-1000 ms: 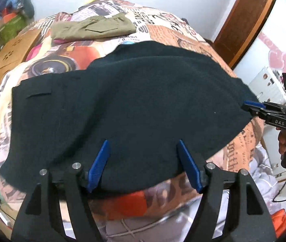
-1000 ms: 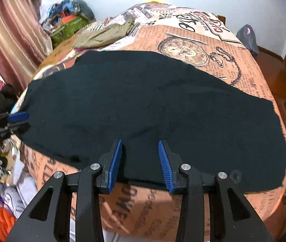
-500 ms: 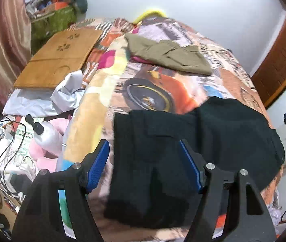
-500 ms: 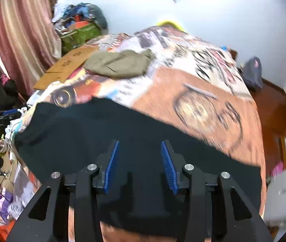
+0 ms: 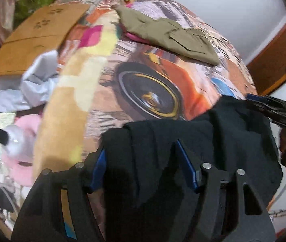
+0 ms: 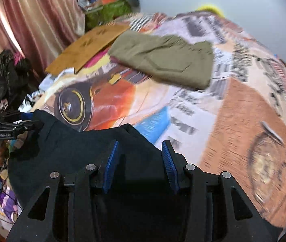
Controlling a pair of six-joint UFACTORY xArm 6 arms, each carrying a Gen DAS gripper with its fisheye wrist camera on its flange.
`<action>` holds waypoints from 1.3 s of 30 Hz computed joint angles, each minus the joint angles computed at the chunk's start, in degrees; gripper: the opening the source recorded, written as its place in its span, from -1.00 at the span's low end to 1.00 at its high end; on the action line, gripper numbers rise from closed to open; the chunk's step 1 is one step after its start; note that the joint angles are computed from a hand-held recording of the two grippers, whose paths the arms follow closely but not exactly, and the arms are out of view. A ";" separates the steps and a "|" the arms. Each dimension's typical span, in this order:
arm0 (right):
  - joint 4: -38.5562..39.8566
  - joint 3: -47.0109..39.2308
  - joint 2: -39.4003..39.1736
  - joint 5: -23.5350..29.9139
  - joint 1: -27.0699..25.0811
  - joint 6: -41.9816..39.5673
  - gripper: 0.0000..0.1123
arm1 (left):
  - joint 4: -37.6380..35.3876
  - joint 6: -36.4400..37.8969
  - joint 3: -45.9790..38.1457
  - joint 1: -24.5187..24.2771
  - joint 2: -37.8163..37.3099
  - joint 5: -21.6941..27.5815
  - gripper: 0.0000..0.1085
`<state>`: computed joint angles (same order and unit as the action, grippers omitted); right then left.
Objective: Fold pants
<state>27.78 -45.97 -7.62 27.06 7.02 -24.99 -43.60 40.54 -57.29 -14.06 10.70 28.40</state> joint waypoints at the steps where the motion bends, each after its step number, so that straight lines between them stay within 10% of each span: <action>1: -0.05 -1.05 1.35 0.35 0.16 -0.34 -0.28 | 0.20 0.22 0.27 -0.30 -0.02 -0.63 0.12; 23: -6.44 -9.25 9.35 6.32 2.97 -0.37 -0.83 | -0.38 3.26 3.19 -2.68 -2.39 -5.78 -0.49; 33: -4.31 -3.58 3.75 -4.22 4.69 -4.27 -0.92 | 4.56 -0.51 6.98 -3.71 -5.49 -13.51 -0.78; 39: -6.87 -4.74 6.14 -6.83 5.12 -2.45 -0.93 | 0.43 -0.94 2.51 -0.50 -1.55 -8.62 -0.78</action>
